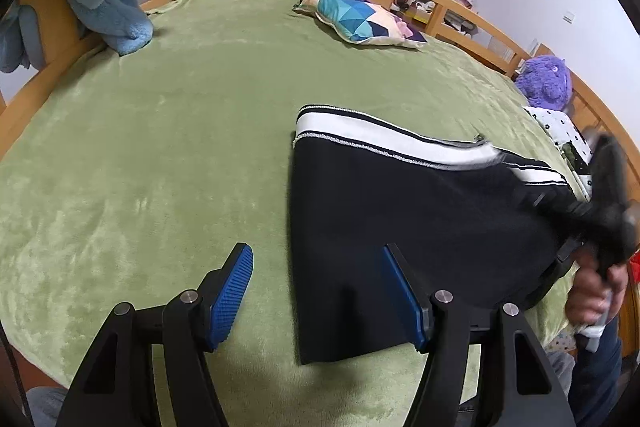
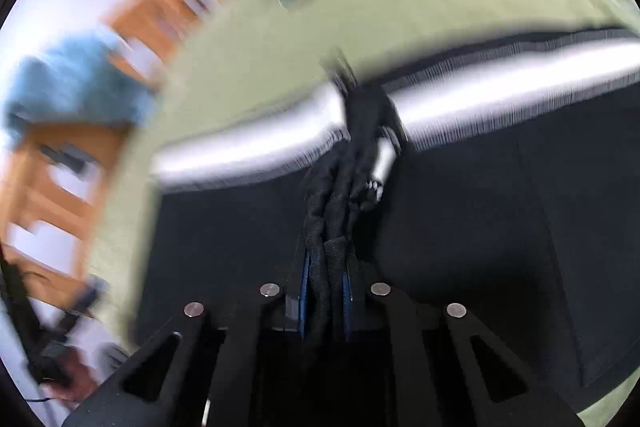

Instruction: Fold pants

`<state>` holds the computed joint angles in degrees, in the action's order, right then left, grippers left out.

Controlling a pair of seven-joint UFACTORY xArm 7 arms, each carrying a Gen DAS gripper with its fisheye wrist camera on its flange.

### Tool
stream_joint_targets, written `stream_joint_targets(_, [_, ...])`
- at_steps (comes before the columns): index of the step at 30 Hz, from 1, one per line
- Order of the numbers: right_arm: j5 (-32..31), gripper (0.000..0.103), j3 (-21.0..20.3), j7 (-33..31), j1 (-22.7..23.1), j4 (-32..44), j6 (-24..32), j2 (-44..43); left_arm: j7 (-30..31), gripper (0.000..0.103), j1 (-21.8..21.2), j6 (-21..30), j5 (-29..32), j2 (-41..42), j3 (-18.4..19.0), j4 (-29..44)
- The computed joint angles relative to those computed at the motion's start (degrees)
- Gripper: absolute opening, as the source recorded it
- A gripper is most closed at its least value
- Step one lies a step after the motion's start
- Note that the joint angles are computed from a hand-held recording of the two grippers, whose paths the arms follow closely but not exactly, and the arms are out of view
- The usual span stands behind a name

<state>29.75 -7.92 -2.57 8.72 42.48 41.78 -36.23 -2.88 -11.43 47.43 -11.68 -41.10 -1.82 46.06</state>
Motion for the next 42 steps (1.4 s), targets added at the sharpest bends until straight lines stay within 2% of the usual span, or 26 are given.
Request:
stream_joint_targets(1, [4.10,0.012,-2.05,-3.13,2.21,-1.03,-3.95,-2.13,0.39,0.064,-0.33,-0.26,-0.20,-0.05,0.16,-0.07])
stream_joint_targets(3, [5.62,0.013,-2.20,-4.24,3.09,-2.20,-8.40,-3.59,0.99,0.064,-0.84,-0.46,-0.65,0.21,0.44,0.07])
stream_joint_targets(4, [3.04,0.017,-0.24,-2.73,1.20,-1.98,-8.20,-2.55,1.22,0.064,-1.03,-0.72,-0.89,0.26,0.52,-0.12])
stream_joint_targets(5, [0.55,0.027,0.75,-1.49,0.06,-1.57,-7.12,-1.57,1.21,0.064,-1.04,-0.89,-0.85,0.60,0.26,-0.09])
stream_joint_targets(6, [-3.55,0.031,2.41,0.60,-1.94,-0.60,-3.95,0.34,1.17,0.064,-1.01,-0.91,-0.71,0.99,0.03,0.03])
stream_joint_targets(7, [-6.78,0.032,3.19,2.07,-3.12,0.49,0.38,1.92,1.02,0.064,-0.97,-0.88,-0.59,1.32,-0.22,0.01])
stream_joint_targets(9, [-9.35,0.032,3.17,3.79,-3.39,-0.42,3.63,0.67,0.98,0.064,-1.25,-0.96,-0.94,1.36,-0.19,-0.46])
stream_joint_targets(10, [-8.92,0.032,4.03,4.28,-4.34,-2.99,2.27,-2.88,0.93,0.064,-1.38,-1.16,-1.10,1.12,-0.26,-1.04])
stream_joint_targets(13, [-11.43,0.059,6.21,4.02,-3.86,-9.52,-1.85,-13.37,0.50,0.064,-1.07,-0.91,0.11,0.68,-1.33,-2.43])
stream_joint_targets(16, [-17.07,0.059,9.96,6.14,-4.52,-12.75,1.36,-17.29,0.70,0.065,-1.59,0.45,1.23,0.44,-2.17,-4.64])
stream_joint_targets(17, [-18.14,0.058,9.92,6.45,-4.22,-13.58,2.48,-17.73,0.87,0.067,-1.89,0.76,1.12,0.50,-2.02,-5.38])
stream_joint_targets(19, [-19.02,0.058,10.22,7.26,-3.28,-17.61,0.58,-20.50,1.42,0.071,-2.33,0.29,0.89,0.16,-1.72,-6.60])
stream_joint_targets(23, [-19.30,0.058,7.91,7.85,-1.59,-17.82,2.29,-24.73,2.01,0.072,-2.23,1.45,0.41,0.25,-0.57,-4.60])
stream_joint_targets(25, [-19.48,0.058,5.49,7.02,-2.02,-18.19,2.96,-27.94,1.30,0.071,-1.06,-0.35,1.18,-0.06,-1.15,-4.28])
stream_joint_targets(29, [-23.16,0.059,3.95,7.03,-8.56,-17.77,2.91,-31.27,0.93,0.071,-0.89,-3.31,0.69,3.25,-0.61,-1.61])
stream_joint_targets(30, [-25.02,0.059,3.74,7.40,-11.64,-17.47,2.84,-31.26,0.58,0.071,-0.91,-3.81,0.33,4.51,-0.60,-0.80])
stream_joint_targets(34, [-30.32,0.059,1.84,8.14,-20.51,-15.87,3.03,-27.04,2.09,0.069,-2.30,-4.55,-2.06,10.66,0.76,2.87])
stream_joint_targets(37, [-30.80,0.059,-1.99,7.51,-23.44,-14.43,4.12,-23.57,2.74,0.064,-1.84,-4.17,-2.67,14.82,0.70,5.29])
stream_joint_targets(40, [-29.41,0.059,-6.34,6.73,-25.97,-13.42,3.47,-19.78,3.51,0.064,-1.49,-3.40,-3.54,17.26,0.60,6.62])
stream_joint_targets(42, [-28.23,0.059,-7.12,6.83,-26.98,-12.95,1.53,-16.90,3.91,0.064,-1.36,-2.21,-4.03,18.89,0.53,7.47])
